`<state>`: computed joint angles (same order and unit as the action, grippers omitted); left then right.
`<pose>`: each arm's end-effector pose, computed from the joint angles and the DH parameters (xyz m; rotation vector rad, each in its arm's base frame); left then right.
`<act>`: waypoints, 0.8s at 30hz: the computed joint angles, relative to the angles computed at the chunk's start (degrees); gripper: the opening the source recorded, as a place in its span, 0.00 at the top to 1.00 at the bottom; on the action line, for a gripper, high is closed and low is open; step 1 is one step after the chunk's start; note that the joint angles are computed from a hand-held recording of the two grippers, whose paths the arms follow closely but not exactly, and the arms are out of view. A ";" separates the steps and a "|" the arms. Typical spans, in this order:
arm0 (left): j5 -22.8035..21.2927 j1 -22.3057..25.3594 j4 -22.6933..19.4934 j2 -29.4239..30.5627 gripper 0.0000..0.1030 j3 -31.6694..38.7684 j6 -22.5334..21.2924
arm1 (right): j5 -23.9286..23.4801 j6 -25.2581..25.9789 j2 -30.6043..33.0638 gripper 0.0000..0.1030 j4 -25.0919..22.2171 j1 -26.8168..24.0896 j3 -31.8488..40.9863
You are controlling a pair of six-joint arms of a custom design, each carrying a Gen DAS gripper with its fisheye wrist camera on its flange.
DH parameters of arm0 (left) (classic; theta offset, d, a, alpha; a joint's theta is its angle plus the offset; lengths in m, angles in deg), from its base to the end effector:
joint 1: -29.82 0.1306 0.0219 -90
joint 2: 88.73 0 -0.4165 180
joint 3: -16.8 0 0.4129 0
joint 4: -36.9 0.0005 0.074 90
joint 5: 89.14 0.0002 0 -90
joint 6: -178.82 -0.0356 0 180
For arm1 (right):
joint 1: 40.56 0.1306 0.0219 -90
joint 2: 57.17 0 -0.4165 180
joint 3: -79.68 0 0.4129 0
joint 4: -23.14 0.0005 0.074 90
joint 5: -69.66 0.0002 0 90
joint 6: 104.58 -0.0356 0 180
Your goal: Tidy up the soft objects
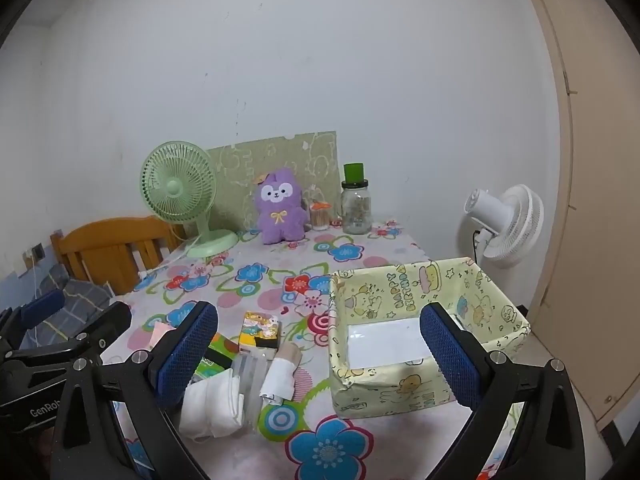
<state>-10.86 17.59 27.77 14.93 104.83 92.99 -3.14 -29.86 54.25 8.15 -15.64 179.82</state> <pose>0.6041 -0.1241 0.3783 0.0095 1.9934 0.0205 0.6174 0.2747 0.3896 0.0193 2.0101 0.1433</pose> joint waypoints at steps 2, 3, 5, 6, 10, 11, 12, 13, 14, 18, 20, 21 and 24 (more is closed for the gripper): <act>0.43 0.13 -0.21 0.19 0.00 0.23 -0.02 | 0.10 0.04 0.11 0.01 -0.08 -0.01 0.10; 0.74 0.23 -0.41 0.27 0.00 0.32 0.07 | 0.16 0.01 0.11 0.01 0.10 -0.01 -0.03; 1.38 0.54 -0.51 0.60 0.00 0.51 0.00 | 0.17 -0.05 0.27 0.01 -0.08 -0.03 0.20; 1.60 0.60 -0.51 0.73 0.00 0.57 0.00 | 0.19 -0.05 0.36 0.01 -0.08 -0.02 0.27; 2.04 0.75 -0.16 1.00 0.00 0.52 0.26 | 0.45 0.18 0.50 0.01 -0.16 0.09 0.29; 2.13 0.80 -0.04 0.95 0.00 0.42 0.27 | 0.46 0.26 0.52 0.01 -0.18 0.09 0.30; 2.22 0.85 -0.17 0.92 0.00 0.50 0.29 | 0.51 0.29 0.56 0.01 -0.27 0.09 0.39; 2.21 0.82 -0.46 0.98 0.00 0.76 0.27 | 0.58 0.22 0.66 0.01 -0.47 0.13 0.64; 2.21 0.81 -0.51 1.02 0.00 0.85 0.31 | 0.57 0.17 0.69 0.01 -0.50 0.13 0.68; 2.28 0.86 -0.50 0.99 0.00 0.80 0.30 | 0.67 0.26 0.71 0.01 -0.38 0.18 0.65; 2.33 0.89 -0.56 1.01 0.00 0.88 0.27 | 0.66 0.28 0.67 0.01 -0.32 0.16 0.56; 2.32 0.90 -0.58 0.99 0.00 0.85 0.32 | 0.64 0.30 0.71 0.01 -0.47 0.15 0.74; 2.40 0.94 -0.50 0.96 0.00 0.77 0.28 | 0.76 0.41 0.76 0.01 -0.38 0.21 0.73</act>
